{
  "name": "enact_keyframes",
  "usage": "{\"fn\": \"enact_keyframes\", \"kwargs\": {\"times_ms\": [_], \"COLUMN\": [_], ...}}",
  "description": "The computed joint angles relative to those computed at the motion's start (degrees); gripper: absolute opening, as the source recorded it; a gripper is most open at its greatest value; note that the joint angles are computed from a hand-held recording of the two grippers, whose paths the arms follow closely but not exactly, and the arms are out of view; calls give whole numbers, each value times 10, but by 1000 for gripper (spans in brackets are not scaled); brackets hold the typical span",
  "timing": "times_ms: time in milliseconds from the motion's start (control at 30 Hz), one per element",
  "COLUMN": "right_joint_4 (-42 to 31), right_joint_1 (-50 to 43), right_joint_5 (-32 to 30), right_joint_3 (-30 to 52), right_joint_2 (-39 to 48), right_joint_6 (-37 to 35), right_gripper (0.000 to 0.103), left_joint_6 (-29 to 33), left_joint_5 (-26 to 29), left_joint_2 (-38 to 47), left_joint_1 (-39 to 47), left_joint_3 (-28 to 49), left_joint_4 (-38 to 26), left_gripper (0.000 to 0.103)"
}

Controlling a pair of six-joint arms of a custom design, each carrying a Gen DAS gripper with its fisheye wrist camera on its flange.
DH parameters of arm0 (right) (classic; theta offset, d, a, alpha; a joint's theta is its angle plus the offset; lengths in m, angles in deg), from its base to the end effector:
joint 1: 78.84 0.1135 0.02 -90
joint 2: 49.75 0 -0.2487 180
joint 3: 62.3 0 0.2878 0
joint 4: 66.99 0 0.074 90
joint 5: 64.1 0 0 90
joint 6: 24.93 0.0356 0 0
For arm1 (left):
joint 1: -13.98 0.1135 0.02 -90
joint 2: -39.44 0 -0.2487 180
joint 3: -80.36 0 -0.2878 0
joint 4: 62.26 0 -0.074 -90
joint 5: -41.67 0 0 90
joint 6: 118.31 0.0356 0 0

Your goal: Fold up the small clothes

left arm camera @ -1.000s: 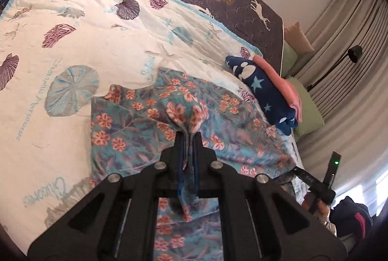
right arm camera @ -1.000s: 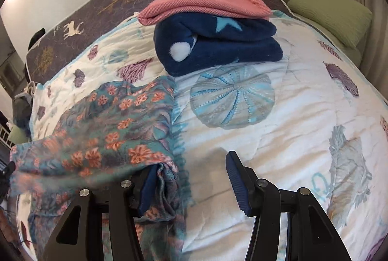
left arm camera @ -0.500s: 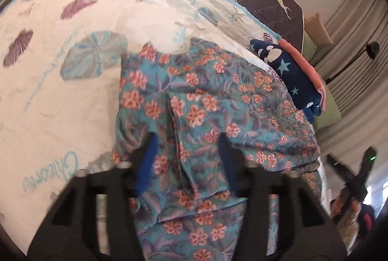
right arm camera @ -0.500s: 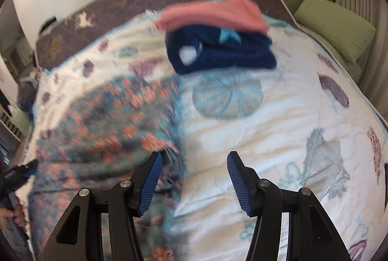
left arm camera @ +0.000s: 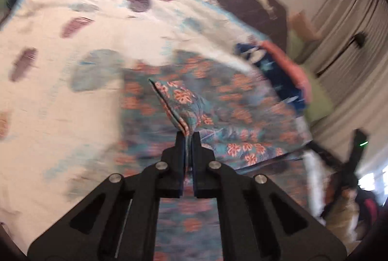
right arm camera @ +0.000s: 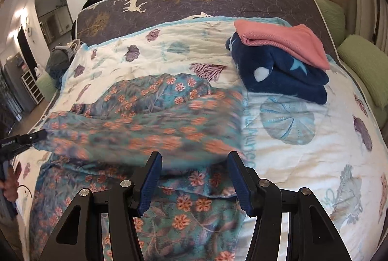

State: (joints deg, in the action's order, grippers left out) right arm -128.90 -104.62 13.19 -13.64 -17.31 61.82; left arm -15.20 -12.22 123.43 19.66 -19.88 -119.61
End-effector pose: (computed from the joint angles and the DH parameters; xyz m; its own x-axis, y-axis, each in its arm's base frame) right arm 0.1496 -0.0636 0.2495 -0.6595 0.2571 -0.7063 0.2489 0.9614 0.1176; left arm 0.3303 0.0118 0.2492 -0.8072 0.1039 -0.5811 0.3925 0.8297 -0.3969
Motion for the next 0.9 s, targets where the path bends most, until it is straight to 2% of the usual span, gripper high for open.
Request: {"fn": "enact_keyframes", "kwargs": {"times_ms": [67,133,200,300,367,500,567,667,733,767,833,900], "right_joint_4": [4,0,-4,-3,5,27,29,19,7,7,32,73], "right_joint_1": [3,3,6,13,-1,-13,-29,-33,6,40,120,157], "right_joint_5": [2,0,6,50,59,92,71,47,84,122,225,274], "right_joint_3": [0,-2,-2,5,7,7,5,-5,-16,-21,-29,-31], "right_joint_2": [8,3,2,15,22,64,81,50,12,2,24,57], "right_joint_6": [5,10,12,20,21,7,8,0,-25,-35,-25,-8], "right_gripper": [57,57,57,57,57,57,57,57,57,58,58,58], "left_joint_6": [12,12,-1,-18,-31,-46,-44,-40,-40,-41,-49,-58], "left_joint_5": [-14,-18,-20,-44,-60,-59,-59,-67,-65,-63,-66,-68], "left_joint_2": [31,52,41,32,26,21,16,5,0,-1,-2,-4], "left_joint_1": [0,1,-3,-15,-25,-29,-30,-33,-32,-31,-35,-40], "left_joint_3": [14,17,-5,-13,-15,-17,-21,-27,-30,-30,-30,-31], "left_joint_4": [-29,-47,-22,5,22,41,44,45,46,46,48,50], "left_gripper": [13,37,46,46,46,48,51,51,51,51,52,52]}}
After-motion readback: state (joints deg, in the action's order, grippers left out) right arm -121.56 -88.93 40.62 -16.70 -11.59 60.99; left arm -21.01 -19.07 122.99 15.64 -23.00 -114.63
